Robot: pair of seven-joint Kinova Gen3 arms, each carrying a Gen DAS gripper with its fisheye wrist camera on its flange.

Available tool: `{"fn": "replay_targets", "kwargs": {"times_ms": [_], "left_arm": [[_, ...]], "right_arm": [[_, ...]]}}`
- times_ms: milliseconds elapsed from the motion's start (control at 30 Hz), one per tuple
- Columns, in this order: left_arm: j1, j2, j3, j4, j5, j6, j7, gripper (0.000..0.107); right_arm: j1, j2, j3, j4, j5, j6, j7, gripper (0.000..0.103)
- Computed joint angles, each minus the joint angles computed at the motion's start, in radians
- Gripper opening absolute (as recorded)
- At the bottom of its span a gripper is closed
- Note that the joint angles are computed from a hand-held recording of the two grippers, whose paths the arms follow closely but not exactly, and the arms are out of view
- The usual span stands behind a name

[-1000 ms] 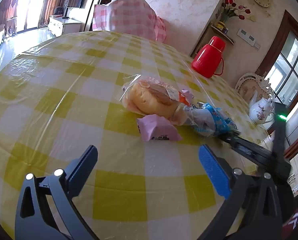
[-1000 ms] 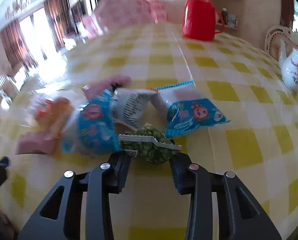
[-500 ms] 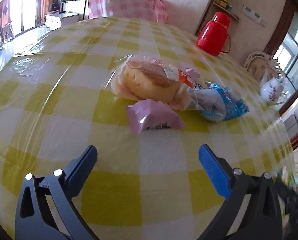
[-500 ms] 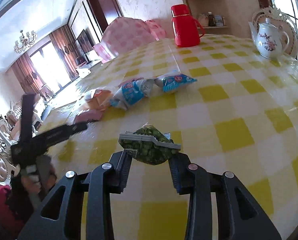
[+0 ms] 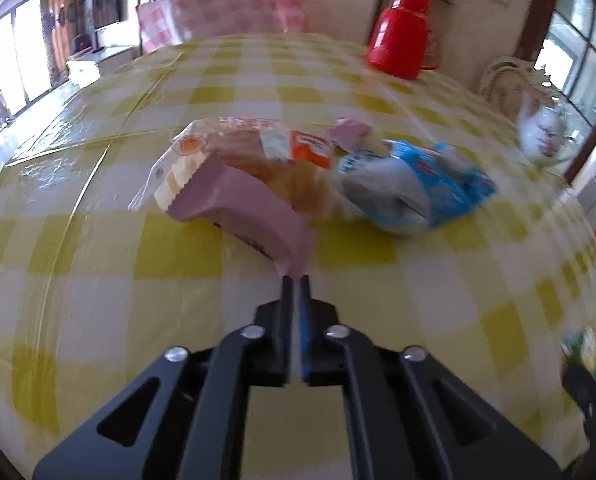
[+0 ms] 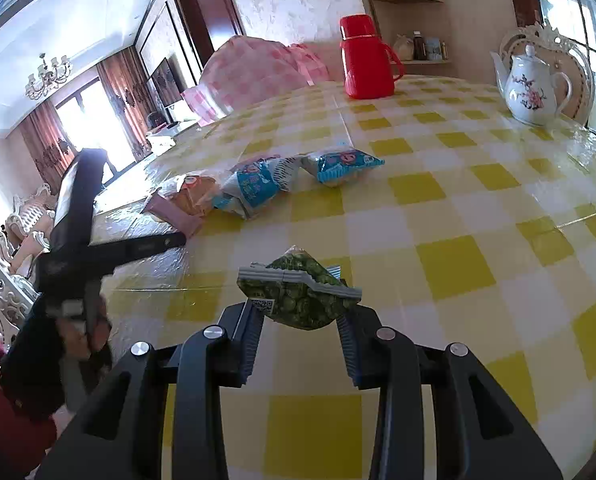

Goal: Organize snacks
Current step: 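Grasp the green pea snack packet with the right gripper while the left gripper grasps the pink wrapper, then carry both snacks over the purple-rimmed box and open both grippers to drop them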

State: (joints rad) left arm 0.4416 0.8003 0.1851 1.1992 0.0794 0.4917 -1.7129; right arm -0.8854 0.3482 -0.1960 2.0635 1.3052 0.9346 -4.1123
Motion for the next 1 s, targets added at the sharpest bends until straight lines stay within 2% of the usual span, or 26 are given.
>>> {"fn": "replay_targets", "kwargs": {"times_ms": [100,167,200,233,300,333,367,433,567,633,667,700,733,867,1000], "left_arm": [[-0.056,-0.063,0.074,0.134,0.013,-0.102,-0.097,0.000],[-0.105,-0.077,0.135,0.180,0.036,-0.121,-0.146,0.000],[-0.122,-0.076,0.146,0.179,0.054,-0.106,-0.153,0.008],[-0.120,-0.072,0.143,0.176,0.062,-0.106,-0.143,0.044],[-0.112,-0.078,0.116,0.190,0.087,-0.154,-0.093,0.098],[-0.087,-0.088,0.079,0.201,0.105,-0.195,-0.060,0.099],[-0.062,-0.093,0.038,0.197,0.119,-0.219,-0.019,0.099],[-0.029,-0.065,0.001,0.149,0.098,-0.219,0.056,0.099],[0.086,0.011,-0.144,-0.010,0.074,-0.141,0.217,0.099],[0.087,0.055,-0.144,-0.094,0.057,-0.069,0.246,0.098],[0.068,0.069,-0.117,-0.113,0.069,-0.051,0.236,0.094],[0.043,0.071,-0.070,-0.114,0.073,-0.049,0.210,0.062],[0.021,0.066,-0.024,-0.096,0.062,-0.061,0.169,0.023],[-0.049,-0.024,0.106,0.078,0.015,-0.175,0.011,0.023],[-0.198,-0.102,0.292,0.248,0.056,-0.248,-0.151,0.023]], "right_arm": [[-0.002,0.003,0.000,-0.006,-0.007,0.005,0.010,0.035],[-0.007,-0.001,-0.001,0.001,-0.004,0.003,-0.010,0.035],[-0.011,-0.003,-0.003,0.004,-0.003,0.008,-0.019,0.035],[-0.014,-0.003,-0.004,0.003,-0.004,0.014,-0.022,0.035],[-0.019,-0.006,-0.006,0.005,-0.005,0.023,-0.031,0.035],[-0.019,-0.008,-0.008,0.009,-0.004,0.023,-0.040,0.035],[-0.019,-0.008,-0.009,0.010,-0.004,0.023,-0.043,0.035],[-0.017,-0.008,-0.010,0.011,-0.005,0.023,-0.048,0.035],[-0.010,-0.006,-0.010,0.010,-0.003,0.010,-0.043,0.035],[-0.007,-0.007,-0.009,0.016,0.005,0.001,-0.047,0.035],[-0.006,-0.009,-0.009,0.020,0.008,-0.001,-0.051,0.035],[-0.004,-0.012,-0.008,0.027,0.011,-0.005,-0.064,0.035],[-0.003,-0.014,-0.009,0.033,0.014,-0.006,-0.076,0.035],[0.000,-0.018,-0.016,0.047,0.040,-0.012,-0.105,0.035],[0.001,-0.013,-0.023,0.044,0.059,-0.013,-0.103,0.035]]}}
